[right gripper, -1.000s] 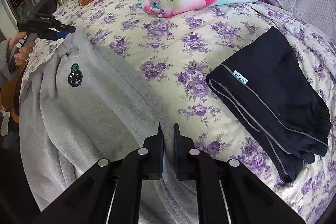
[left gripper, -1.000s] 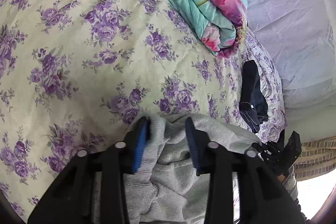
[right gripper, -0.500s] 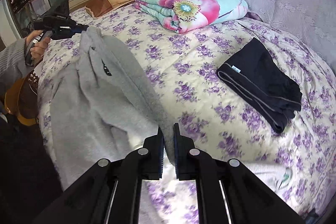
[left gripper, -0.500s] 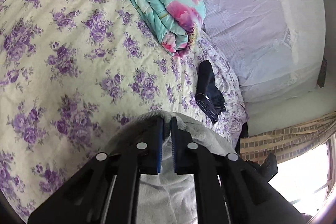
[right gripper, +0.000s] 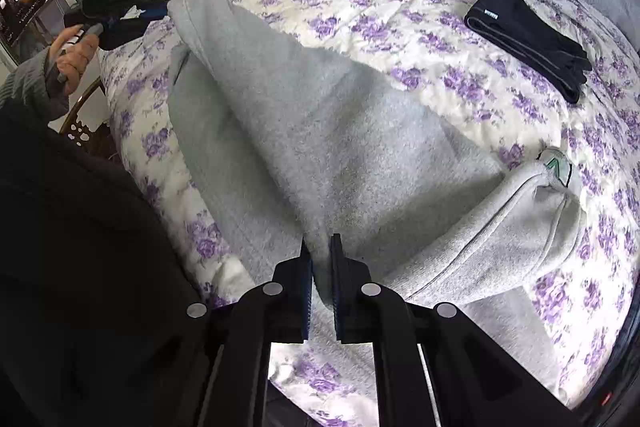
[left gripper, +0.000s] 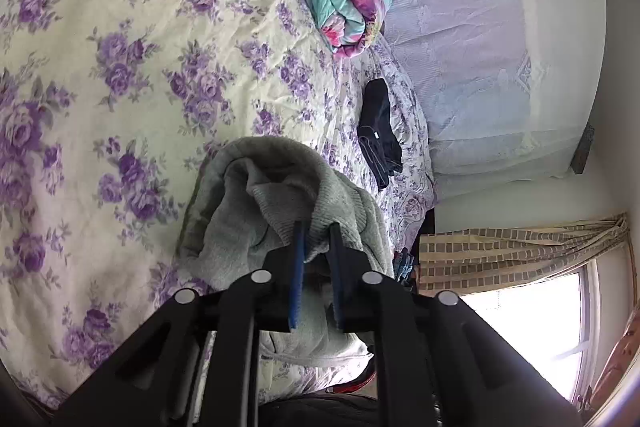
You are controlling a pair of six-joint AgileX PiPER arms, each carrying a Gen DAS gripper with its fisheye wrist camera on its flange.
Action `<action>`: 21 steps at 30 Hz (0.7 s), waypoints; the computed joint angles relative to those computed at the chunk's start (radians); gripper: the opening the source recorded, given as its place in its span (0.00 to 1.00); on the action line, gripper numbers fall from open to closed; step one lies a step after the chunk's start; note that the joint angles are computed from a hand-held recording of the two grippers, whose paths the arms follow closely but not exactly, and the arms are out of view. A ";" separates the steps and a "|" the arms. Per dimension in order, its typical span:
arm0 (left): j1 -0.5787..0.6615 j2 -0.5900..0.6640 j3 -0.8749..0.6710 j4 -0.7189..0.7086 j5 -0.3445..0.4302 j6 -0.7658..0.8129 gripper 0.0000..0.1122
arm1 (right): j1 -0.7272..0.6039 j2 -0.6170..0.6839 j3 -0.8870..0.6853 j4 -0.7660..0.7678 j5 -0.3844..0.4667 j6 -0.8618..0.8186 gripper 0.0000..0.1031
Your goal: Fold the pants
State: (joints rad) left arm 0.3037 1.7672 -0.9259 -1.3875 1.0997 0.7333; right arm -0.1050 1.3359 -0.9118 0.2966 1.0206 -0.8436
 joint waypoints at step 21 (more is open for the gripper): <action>-0.109 -0.013 0.065 0.145 -0.197 -0.118 0.38 | 0.176 -0.038 0.243 -0.174 -0.205 0.257 0.09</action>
State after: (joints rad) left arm 0.1944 1.7538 -0.8608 -1.2429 0.9025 0.6154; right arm 0.0711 1.2976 -0.6684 0.1226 0.8154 -0.5865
